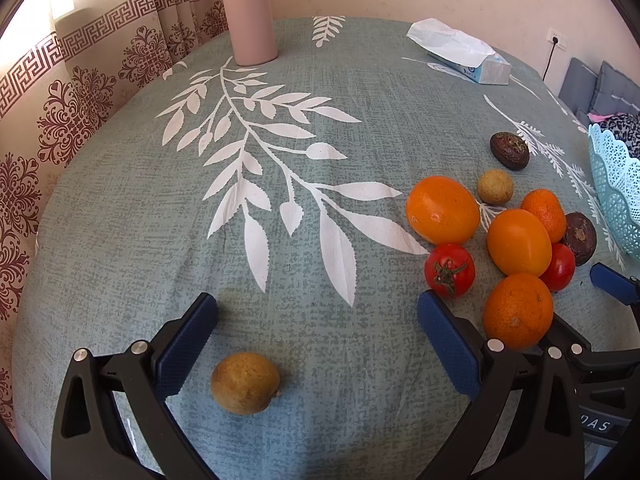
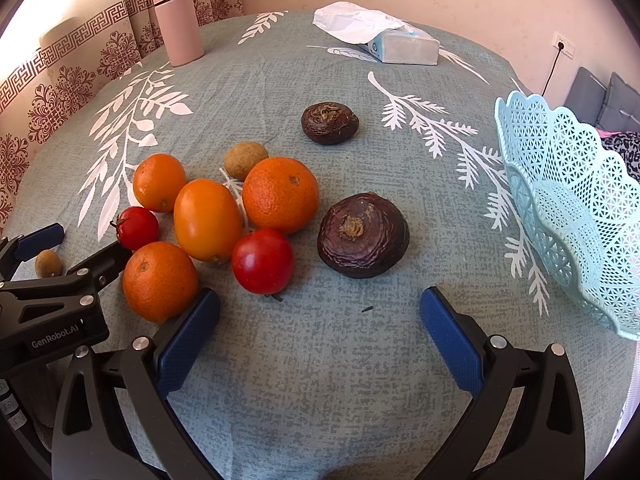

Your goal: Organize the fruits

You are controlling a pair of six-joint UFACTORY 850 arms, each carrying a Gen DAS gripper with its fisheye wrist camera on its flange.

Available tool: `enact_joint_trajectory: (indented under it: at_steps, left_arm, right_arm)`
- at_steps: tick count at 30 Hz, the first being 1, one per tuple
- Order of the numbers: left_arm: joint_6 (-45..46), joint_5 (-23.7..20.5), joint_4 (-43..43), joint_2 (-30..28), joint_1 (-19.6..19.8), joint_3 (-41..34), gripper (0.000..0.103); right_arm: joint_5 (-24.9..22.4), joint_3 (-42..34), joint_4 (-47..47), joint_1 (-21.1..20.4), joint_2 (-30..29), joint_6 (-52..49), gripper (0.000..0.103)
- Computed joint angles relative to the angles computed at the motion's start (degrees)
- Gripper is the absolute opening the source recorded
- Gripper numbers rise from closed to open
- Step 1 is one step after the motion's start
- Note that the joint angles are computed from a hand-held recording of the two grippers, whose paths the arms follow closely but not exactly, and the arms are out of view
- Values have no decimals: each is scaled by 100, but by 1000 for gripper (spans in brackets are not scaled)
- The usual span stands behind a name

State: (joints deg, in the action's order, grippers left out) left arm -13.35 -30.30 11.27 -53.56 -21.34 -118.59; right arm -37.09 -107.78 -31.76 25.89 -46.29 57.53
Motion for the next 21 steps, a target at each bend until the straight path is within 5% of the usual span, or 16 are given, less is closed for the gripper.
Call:
enact_joint_trajectory:
  at_steps: [10,21]
  left_arm:
    - [496,196,-543,87,48,121,98]
    - [2044,958,-2630,481,261,735,98]
  right_arm:
    - [193,142,79,-16,94,-84,101]
    - [1618,1132,85,-139,764,285,101]
